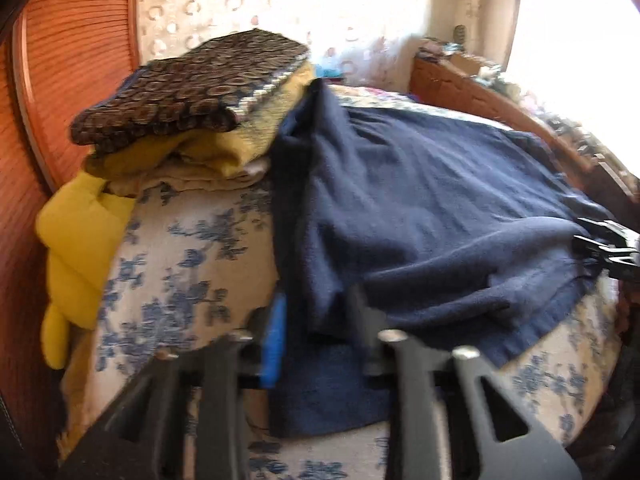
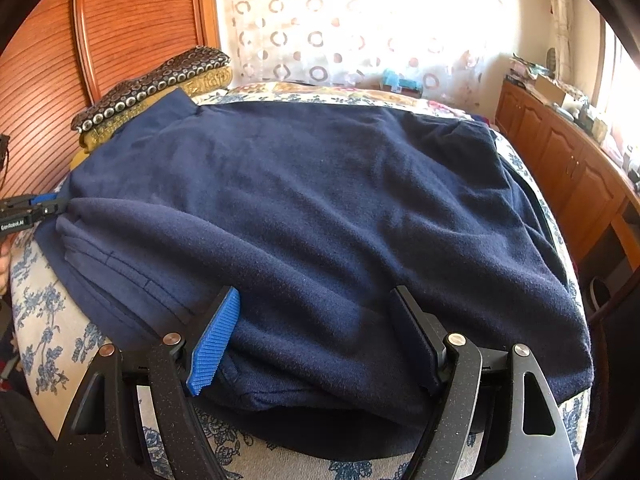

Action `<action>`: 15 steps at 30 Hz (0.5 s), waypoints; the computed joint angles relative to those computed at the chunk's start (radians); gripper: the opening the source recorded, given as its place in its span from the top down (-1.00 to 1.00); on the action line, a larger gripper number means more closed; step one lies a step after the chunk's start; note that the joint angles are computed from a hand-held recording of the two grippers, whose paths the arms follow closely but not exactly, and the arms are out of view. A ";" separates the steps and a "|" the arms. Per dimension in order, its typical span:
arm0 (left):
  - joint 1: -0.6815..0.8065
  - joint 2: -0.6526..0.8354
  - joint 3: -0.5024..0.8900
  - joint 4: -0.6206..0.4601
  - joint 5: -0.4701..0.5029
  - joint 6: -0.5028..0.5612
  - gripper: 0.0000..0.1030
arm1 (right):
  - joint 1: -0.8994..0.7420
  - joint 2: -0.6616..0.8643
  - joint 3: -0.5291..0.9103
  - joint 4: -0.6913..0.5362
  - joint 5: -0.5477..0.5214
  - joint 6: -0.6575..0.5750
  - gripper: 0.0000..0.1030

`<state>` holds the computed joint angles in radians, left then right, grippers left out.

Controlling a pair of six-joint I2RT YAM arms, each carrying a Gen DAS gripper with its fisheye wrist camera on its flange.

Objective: Fold small clothes

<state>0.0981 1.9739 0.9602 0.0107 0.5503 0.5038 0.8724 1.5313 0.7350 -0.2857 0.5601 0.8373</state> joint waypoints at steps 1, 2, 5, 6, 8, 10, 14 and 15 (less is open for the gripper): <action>0.000 -0.001 0.000 -0.008 0.009 -0.001 0.84 | 0.001 -0.005 -0.006 0.004 0.002 0.006 -0.52; 0.001 -0.004 0.000 -0.010 0.014 -0.002 0.89 | 0.002 -0.011 -0.012 0.008 0.004 0.009 -0.52; 0.002 -0.030 -0.010 -0.016 0.055 -0.025 0.91 | 0.001 -0.018 -0.022 0.020 0.001 0.009 -0.52; -0.001 -0.052 -0.019 -0.013 0.065 -0.038 0.91 | 0.002 -0.021 -0.023 0.021 0.002 0.012 -0.52; -0.009 -0.103 -0.044 0.000 0.091 -0.052 0.92 | 0.002 -0.031 -0.031 0.020 0.000 0.012 -0.52; -0.025 -0.162 -0.057 -0.007 0.128 -0.079 0.92 | 0.000 -0.039 -0.036 0.023 -0.006 0.009 -0.52; -0.091 -0.245 -0.053 -0.020 0.155 -0.122 0.93 | -0.010 -0.079 -0.052 0.001 -0.040 -0.010 -0.52; -0.111 -0.255 -0.043 -0.022 0.157 -0.132 0.93 | -0.008 -0.088 -0.053 -0.016 -0.032 0.001 -0.52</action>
